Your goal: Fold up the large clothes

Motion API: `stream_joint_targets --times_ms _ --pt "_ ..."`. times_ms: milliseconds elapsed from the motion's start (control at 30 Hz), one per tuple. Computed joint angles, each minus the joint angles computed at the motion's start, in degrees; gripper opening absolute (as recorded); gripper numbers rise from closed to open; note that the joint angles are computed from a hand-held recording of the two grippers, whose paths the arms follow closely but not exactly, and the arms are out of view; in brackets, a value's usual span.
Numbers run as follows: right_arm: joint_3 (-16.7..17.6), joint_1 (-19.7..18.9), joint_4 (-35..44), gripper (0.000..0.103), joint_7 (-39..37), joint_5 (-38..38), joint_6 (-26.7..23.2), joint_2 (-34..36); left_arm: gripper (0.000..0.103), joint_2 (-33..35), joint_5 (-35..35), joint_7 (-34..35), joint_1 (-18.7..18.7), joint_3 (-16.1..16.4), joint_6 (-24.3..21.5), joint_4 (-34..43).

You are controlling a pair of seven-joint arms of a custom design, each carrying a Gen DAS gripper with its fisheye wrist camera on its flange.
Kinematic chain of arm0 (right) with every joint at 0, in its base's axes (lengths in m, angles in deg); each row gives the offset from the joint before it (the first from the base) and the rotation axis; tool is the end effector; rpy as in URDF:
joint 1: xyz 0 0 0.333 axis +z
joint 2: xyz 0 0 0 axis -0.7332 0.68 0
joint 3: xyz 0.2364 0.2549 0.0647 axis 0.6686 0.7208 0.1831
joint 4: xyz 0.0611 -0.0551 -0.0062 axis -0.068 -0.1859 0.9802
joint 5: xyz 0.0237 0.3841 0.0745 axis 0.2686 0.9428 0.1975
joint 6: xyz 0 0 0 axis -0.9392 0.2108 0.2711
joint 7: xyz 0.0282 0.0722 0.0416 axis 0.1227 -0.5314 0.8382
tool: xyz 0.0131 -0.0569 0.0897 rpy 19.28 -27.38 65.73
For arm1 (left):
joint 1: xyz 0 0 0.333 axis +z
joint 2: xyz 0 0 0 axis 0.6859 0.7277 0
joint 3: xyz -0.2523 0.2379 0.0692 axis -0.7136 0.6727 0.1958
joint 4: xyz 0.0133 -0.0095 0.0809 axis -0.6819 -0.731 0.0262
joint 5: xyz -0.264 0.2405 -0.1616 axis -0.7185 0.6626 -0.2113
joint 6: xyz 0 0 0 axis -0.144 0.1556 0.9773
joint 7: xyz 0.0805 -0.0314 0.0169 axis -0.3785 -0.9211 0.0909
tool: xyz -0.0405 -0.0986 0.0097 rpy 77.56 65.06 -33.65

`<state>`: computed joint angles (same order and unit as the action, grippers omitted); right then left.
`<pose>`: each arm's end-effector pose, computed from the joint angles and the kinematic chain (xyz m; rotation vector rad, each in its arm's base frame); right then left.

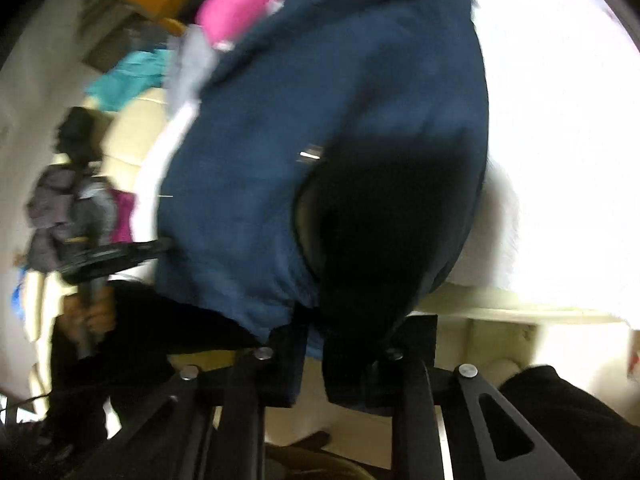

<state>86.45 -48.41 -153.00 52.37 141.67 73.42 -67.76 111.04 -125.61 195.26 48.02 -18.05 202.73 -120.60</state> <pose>0.5645 -0.0160 0.3319 -1.4549 1.9560 0.2495 0.6941 -0.1256 0.3252 1.7005 -2.1328 0.7628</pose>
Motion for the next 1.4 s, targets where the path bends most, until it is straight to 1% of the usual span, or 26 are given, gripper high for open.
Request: stream_joint_targets --times_ms 33,100,167,233,267,300,333,367,433,500,533,567,600,633,667,733,767,800,833,900,933,1000,1133,1233,1300,1400 --pt "0.3 -0.7 -0.1 0.021 -2.9 2.6 -1.3 -1.1 0.018 -0.5 -1.0 1.5 0.8 -0.7 -0.2 0.0" --pt "-0.2 -2.1 0.1 0.021 -8.3 8.0 -6.4 -2.4 0.018 -1.2 -2.0 3.5 1.1 -1.2 -0.1 -0.1" --pt "-1.0 -2.2 1.5 0.024 -8.5 8.7 -8.8 -0.9 0.018 -0.4 0.1 2.3 -0.2 0.1 -0.6 0.7" --pt "-1.6 -2.4 1.8 0.024 -7.0 8.3 -9.7 0.9 0.022 1.2 3.6 -1.7 -2.0 1.9 -1.8 2.0" --pt "-1.5 -2.3 1.7 0.024 -6.2 8.0 -9.4 1.8 0.029 2.0 5.1 -3.6 -2.7 2.5 -2.0 2.6" --pt "-1.8 -2.0 1.7 0.024 -4.1 6.0 -8.4 2.6 0.040 2.7 6.3 -5.5 -3.1 2.9 -2.3 3.3" --pt "-1.5 -1.2 2.4 0.030 -1.4 4.0 -6.8 3.6 0.047 3.3 7.5 -8.1 -3.5 3.5 -2.7 3.9" --pt "-1.5 -0.9 2.4 0.046 1.8 1.2 -6.1 4.4 0.054 3.8 7.9 -10.0 -3.5 3.6 -2.7 4.1" --pt "-1.4 -1.3 2.0 0.065 4.9 -1.9 -5.8 5.4 0.062 4.4 8.4 -11.4 -3.1 3.0 -2.0 4.4" --pt "-1.0 -1.4 1.3 0.065 6.8 -3.9 -4.0 5.4 0.064 4.7 10.4 -13.5 -3.8 3.5 -1.3 4.6" --pt "-0.7 -1.4 0.7 0.060 7.0 -4.5 -2.9 5.3 0.064 5.1 12.0 -15.7 -4.7 4.2 -0.7 4.9" --pt "-0.5 -1.3 0.1 0.047 7.5 -5.6 -1.8 5.1 0.064 5.6 13.3 -17.5 -5.4 4.5 -0.3 5.2" --pt "-0.9 -2.3 -0.2 0.042 6.8 -6.6 -2.3 4.9 0.064 5.9 13.8 -18.5 -5.4 4.4 -0.2 5.2" --pt "-0.5 -2.3 -0.6 0.038 6.3 -6.8 -1.3 4.6 0.064 5.9 14.2 -18.5 -5.0 4.0 0.1 4.9" --pt "0.1 -2.2 -0.4 0.032 5.9 -6.2 -0.7 4.6 0.063 5.6 15.3 -18.2 -5.1 3.8 0.6 4.5" --pt "1.0 -2.3 -1.1 0.025 2.8 -4.0 0.8 2.9 0.046 4.8 16.0 -16.7 -4.7 2.9 1.7 3.3" --pt "1.3 -2.2 -1.3 0.022 1.4 -2.7 1.6 1.9 0.033 4.4 16.2 -16.3 -4.6 2.7 2.2 2.8" --pt "1.4 -1.9 -1.2 0.021 0.7 -1.7 1.9 1.5 0.024 3.9 16.6 -16.2 -4.8 2.6 2.7 2.4" --pt "1.6 -1.9 -1.9 0.019 -1.2 0.4 2.3 0.1 0.020 3.6 16.4 -15.9 -4.5 2.3 2.7 2.1" --pt "1.1 -1.1 -2.1 0.017 -2.6 2.1 2.8 -1.3 0.017 2.8 12.7 -13.2 -1.8 0.1 1.3 1.8" --pt "1.0 -0.6 -1.4 0.016 -2.9 2.8 3.4 -1.6 0.016 2.3 9.8 -10.7 0.2 -1.4 -0.1 1.8" --pt "0.5 -0.1 -1.2 0.014 -4.7 4.4 4.0 -3.1 0.014 0.9 5.3 -6.6 2.2 -3.0 -1.7 2.0" --pt "0.4 1.4 1.6 0.013 -9.3 8.3 7.1 -3.5 0.013 -0.1 -0.8 -1.8 3.1 -3.2 -5.1 5.8" --pt "0.2 1.9 4.2 0.013 -15.2 14.3 9.6 -3.8 0.013 1.5 -5.2 0.4 3.4 -3.2 -7.6 11.3" --pt "-0.3 1.7 6.7 0.013 -18.5 18.9 10.4 -3.2 0.013 3.5 -7.9 -0.1 3.0 -3.4 -7.7 15.8" --pt "-1.3 1.0 9.5 0.013 -22.9 25.1 11.5 -2.0 0.013 6.9 -10.5 -2.0 1.8 -3.8 -5.6 21.9"
